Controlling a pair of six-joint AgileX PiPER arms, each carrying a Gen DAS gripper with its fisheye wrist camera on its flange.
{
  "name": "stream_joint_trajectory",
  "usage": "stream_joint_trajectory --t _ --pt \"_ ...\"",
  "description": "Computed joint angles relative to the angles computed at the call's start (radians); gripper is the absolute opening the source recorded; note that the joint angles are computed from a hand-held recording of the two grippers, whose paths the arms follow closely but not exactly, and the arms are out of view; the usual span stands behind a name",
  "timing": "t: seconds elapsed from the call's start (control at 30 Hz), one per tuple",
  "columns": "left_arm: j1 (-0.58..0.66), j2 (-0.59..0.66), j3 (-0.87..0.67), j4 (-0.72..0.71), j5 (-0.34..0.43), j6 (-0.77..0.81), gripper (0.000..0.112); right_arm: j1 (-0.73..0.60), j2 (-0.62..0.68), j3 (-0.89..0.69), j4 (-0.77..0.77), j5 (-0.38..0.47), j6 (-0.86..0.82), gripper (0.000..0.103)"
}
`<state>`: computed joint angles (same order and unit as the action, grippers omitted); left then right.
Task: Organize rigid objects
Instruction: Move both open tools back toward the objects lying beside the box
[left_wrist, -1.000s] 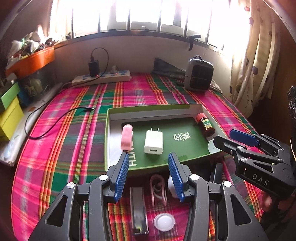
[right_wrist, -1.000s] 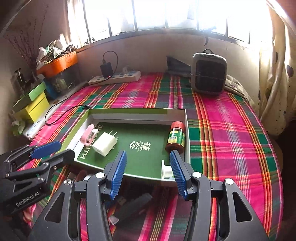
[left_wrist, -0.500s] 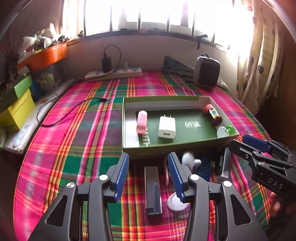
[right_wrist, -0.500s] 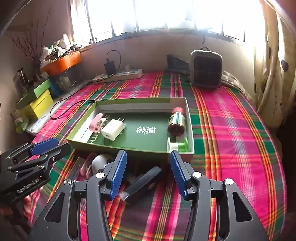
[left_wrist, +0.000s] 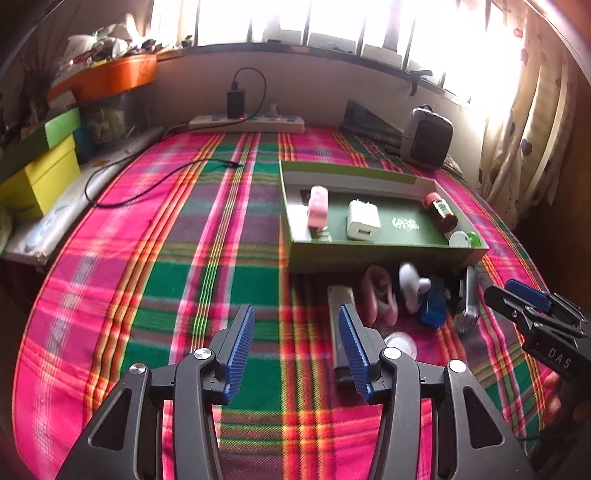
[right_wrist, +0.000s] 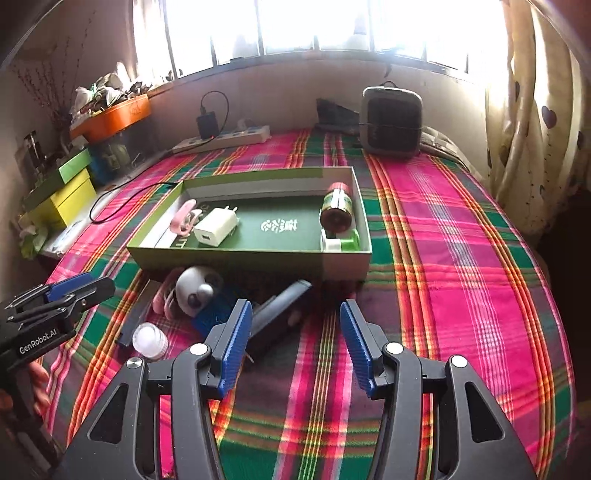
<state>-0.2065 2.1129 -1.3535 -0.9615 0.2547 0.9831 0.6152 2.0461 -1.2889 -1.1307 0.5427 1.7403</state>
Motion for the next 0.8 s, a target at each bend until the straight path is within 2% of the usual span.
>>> stream_joint_trajectory --t 0.1,0.23,0.43,0.63,0.8 --pt "0.020 -0.001 0.020 -0.067 0.016 0.070 0.047 0.000 0.011 -0.006 0.020 -0.013 -0.005 0.056" --pt "0.033 0.004 0.023 -0.121 0.053 0.141 0.048 -0.004 0.035 -0.030 0.057 -0.029 -0.024 0.057" --pt "0.029 0.026 0.010 -0.137 0.118 0.169 0.048 -0.009 0.071 -0.082 0.114 -0.024 -0.079 0.057" --pt "0.012 0.034 0.006 -0.091 0.110 0.130 0.048 -0.017 0.099 -0.132 0.181 -0.011 -0.153 0.057" --pt "0.003 0.040 -0.004 -0.048 0.096 0.092 0.048 -0.010 0.131 -0.185 0.238 0.041 -0.234 0.057"
